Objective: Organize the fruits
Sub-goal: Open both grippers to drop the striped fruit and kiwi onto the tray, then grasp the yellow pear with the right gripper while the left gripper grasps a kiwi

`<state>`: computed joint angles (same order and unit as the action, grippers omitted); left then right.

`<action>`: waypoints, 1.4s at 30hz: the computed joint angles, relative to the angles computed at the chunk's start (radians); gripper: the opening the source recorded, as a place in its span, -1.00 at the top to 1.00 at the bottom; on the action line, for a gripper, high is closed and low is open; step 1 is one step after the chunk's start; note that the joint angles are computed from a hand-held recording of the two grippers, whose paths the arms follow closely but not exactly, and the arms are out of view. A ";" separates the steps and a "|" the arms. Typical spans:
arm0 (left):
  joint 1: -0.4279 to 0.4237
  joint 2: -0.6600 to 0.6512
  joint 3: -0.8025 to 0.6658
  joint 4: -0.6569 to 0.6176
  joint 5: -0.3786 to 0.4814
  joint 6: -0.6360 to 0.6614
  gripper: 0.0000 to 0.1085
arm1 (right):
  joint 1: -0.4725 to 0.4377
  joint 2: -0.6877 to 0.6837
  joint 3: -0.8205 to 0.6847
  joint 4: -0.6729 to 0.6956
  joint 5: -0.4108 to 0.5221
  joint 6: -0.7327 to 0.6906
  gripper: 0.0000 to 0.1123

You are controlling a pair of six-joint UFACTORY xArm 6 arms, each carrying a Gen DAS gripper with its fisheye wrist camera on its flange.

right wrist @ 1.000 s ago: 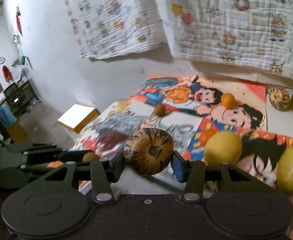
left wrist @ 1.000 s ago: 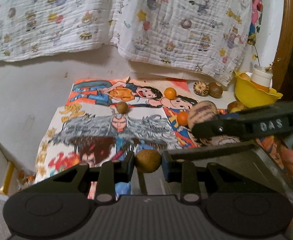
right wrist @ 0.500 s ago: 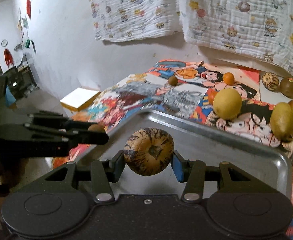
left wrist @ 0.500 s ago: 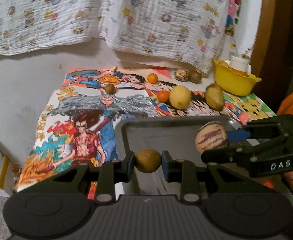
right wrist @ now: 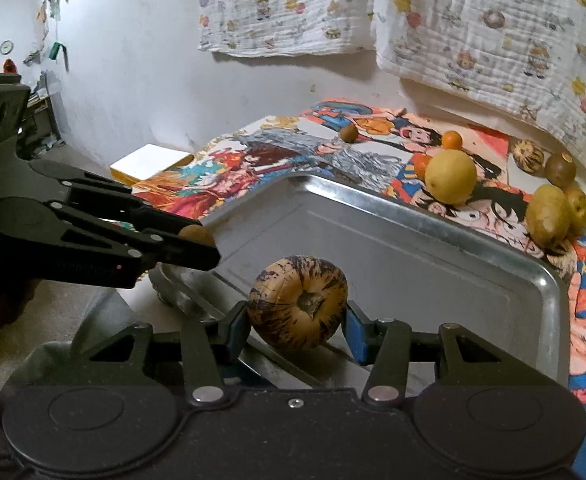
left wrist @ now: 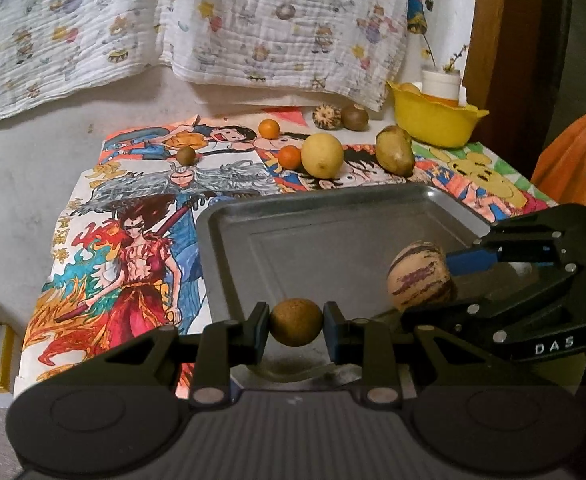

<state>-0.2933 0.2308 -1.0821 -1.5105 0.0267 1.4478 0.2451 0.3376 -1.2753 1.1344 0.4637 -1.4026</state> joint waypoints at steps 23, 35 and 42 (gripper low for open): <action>-0.007 -0.001 0.009 0.003 -0.023 -0.026 -0.09 | -0.018 0.000 0.005 0.046 0.013 0.015 -0.14; -0.036 -0.064 0.035 -0.249 -0.063 0.271 -0.80 | -0.025 -0.097 0.110 0.175 -0.042 -0.116 -0.74; -0.050 -0.089 0.116 0.058 -0.091 0.022 -0.89 | -0.025 -0.109 0.133 0.128 -0.134 -0.054 -0.82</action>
<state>-0.3436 0.1417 -0.9660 -1.4526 -0.0640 1.4695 0.2202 0.2287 -1.1420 1.2621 0.3292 -1.4566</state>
